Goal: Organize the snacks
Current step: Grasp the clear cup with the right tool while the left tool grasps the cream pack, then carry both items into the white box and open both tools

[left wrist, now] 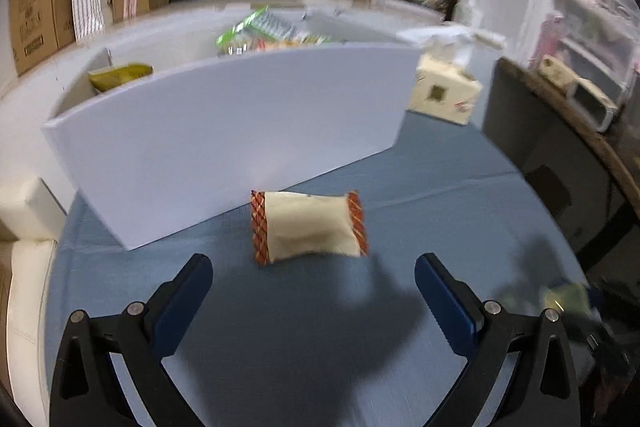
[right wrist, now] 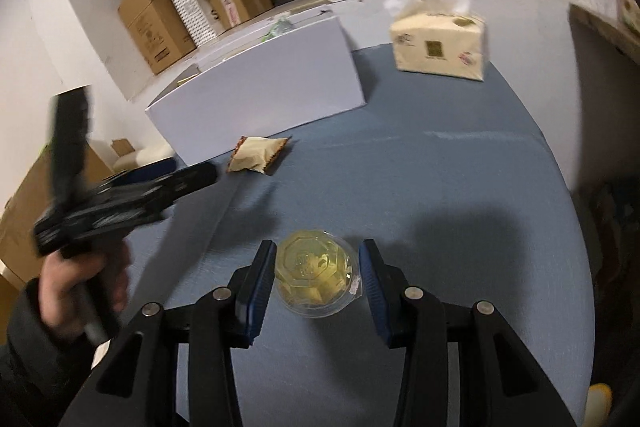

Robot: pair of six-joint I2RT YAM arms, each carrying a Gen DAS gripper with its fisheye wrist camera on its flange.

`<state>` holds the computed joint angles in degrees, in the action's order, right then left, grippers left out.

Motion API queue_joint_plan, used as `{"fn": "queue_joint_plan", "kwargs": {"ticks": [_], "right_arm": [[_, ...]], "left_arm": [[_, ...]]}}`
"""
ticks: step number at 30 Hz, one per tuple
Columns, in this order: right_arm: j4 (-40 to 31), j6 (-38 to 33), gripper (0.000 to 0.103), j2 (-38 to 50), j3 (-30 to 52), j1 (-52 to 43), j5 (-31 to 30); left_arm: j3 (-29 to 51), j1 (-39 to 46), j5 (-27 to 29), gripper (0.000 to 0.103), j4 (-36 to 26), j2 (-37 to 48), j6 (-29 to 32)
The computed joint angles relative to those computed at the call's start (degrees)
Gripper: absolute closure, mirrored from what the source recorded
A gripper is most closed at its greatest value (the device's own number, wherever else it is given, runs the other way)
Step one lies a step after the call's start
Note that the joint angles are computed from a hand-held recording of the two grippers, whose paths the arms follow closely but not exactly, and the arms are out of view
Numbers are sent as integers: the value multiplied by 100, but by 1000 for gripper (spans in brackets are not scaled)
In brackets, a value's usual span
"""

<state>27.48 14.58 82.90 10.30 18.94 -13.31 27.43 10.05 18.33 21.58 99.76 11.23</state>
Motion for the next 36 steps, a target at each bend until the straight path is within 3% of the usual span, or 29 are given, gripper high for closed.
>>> {"fn": "queue_joint_plan", "kwargs": {"ticks": [8, 13, 17, 19, 20, 23, 27, 30, 33, 36], "right_arm": [[139, -26, 56, 25, -81, -137, -107], [269, 46, 56, 174, -98, -94, -105], [409, 77, 56, 337, -115, -107, -131], [417, 77, 56, 341, -119, -76, -109], [418, 67, 56, 350, -111, -81, -113], [406, 30, 56, 348, -100, -83, -85], [386, 53, 56, 275, -121, -52, -59], [311, 83, 56, 210, -79, 51, 7], [198, 114, 56, 124, 36, 164, 50], [-65, 141, 56, -9, 348, 256, -25]], "left_arm": [[1168, -582, -859, 0, -177, 1304, -597], [1463, -820, -1294, 0, -301, 1600, -572], [1422, -823, -1239, 1, -212, 1613, -519], [1327, -788, -1207, 13, -99, 1558, -460], [1228, -736, -1158, 28, -26, 1470, -437], [886, -466, -659, 38, 12, 1127, -372], [69, -178, -302, 39, 361, 286, -209], [-542, 170, 152, 39, 255, -747, -72], [-864, 745, 766, 39, -247, -1907, 148], [-766, 1471, 1651, 39, -1144, -2864, 396]]}}
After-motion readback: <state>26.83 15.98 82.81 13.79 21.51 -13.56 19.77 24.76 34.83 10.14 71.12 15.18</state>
